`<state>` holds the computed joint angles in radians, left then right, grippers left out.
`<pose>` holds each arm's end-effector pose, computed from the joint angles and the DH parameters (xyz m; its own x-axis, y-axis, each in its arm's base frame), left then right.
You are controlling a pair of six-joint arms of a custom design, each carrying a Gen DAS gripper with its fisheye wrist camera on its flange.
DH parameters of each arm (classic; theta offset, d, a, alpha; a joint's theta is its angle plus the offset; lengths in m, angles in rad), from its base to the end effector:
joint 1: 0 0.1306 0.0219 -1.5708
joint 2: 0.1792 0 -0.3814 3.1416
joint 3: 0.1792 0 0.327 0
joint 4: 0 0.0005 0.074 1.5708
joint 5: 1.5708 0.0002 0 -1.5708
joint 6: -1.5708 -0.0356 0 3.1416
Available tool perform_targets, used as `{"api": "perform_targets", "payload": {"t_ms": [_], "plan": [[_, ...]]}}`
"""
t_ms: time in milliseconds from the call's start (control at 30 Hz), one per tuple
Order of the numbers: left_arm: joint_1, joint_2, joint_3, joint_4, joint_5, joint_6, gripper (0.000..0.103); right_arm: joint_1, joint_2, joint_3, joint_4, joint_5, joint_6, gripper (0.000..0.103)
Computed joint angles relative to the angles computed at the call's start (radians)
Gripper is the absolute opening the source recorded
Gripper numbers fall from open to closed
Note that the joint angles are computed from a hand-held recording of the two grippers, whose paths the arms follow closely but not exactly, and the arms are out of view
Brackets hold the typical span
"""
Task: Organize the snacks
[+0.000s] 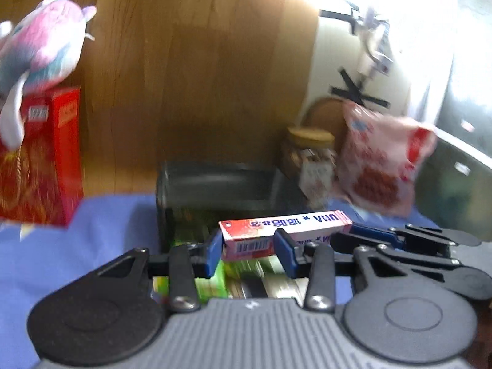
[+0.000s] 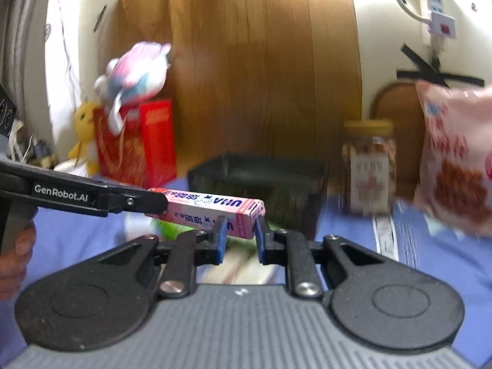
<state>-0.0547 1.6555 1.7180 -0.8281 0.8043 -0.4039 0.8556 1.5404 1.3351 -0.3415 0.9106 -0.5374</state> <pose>0.5166 -0.0545 0.4507 -0.4175 0.2959 -0.8591 0.7837 0.5958 -0.1757 0.3366 0.3439 0.3911 -0.3034 0.1294 -0.9440 0.1569 0.9840 0.0845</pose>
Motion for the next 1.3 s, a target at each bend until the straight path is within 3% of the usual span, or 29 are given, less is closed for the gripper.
{"api": "perform_targets", "payload": {"t_ms": [100, 200, 367, 433, 500, 533, 633, 767, 800, 833, 900, 1000, 1133, 1300], "plan": [[-0.046, 0.084, 0.107, 0.024, -0.056, 0.07, 0.037, -0.099, 0.016, 0.02, 0.075, -0.079, 0.083, 0.023], [-0.082, 0.169, 0.206, 0.023, -0.108, 0.122, 0.037, -0.168, 0.039, 0.037, 0.119, -0.13, 0.098, 0.023], [-0.119, 0.246, 0.285, 0.01, -0.182, 0.134, 0.039, -0.237, 0.103, 0.104, 0.064, -0.176, 0.106, 0.028], [-0.099, 0.219, 0.236, 0.105, -0.154, 0.17, 0.048, -0.237, 0.089, 0.08, 0.07, -0.172, 0.098, 0.033], [-0.078, 0.19, 0.175, 0.232, -0.168, 0.247, 0.055, -0.232, 0.041, 0.008, 0.137, -0.159, 0.07, 0.039], [-0.071, 0.196, 0.185, 0.241, -0.195, 0.276, 0.056, -0.229, 0.013, -0.033, 0.17, -0.143, 0.044, 0.04], [-0.074, 0.274, 0.323, 0.067, -0.268, 0.267, 0.056, -0.237, -0.048, -0.123, 0.211, -0.138, -0.085, 0.043], [-0.087, 0.343, 0.411, -0.108, -0.262, 0.217, 0.05, -0.268, -0.059, -0.167, 0.206, -0.236, -0.227, 0.043], [-0.091, 0.342, 0.397, -0.113, -0.254, 0.215, 0.047, -0.279, -0.052, -0.175, 0.231, -0.278, -0.238, 0.051], [-0.089, 0.333, 0.374, -0.097, -0.231, 0.229, 0.044, -0.285, -0.045, -0.178, 0.247, -0.315, -0.254, 0.055], [-0.097, 0.31, 0.351, -0.097, -0.261, 0.238, 0.044, -0.287, -0.033, -0.17, 0.258, -0.354, -0.263, 0.059], [-0.096, 0.279, 0.312, -0.081, -0.265, 0.234, 0.044, -0.278, -0.018, -0.135, 0.225, -0.325, -0.242, 0.059], [-0.082, 0.263, 0.309, -0.068, -0.265, 0.22, 0.052, -0.277, -0.024, -0.129, 0.208, -0.331, -0.234, 0.059], [0.012, 0.201, 0.243, -0.006, -0.147, 0.227, 0.052, -0.227, -0.083, -0.195, 0.244, -0.288, -0.256, 0.059]]}}
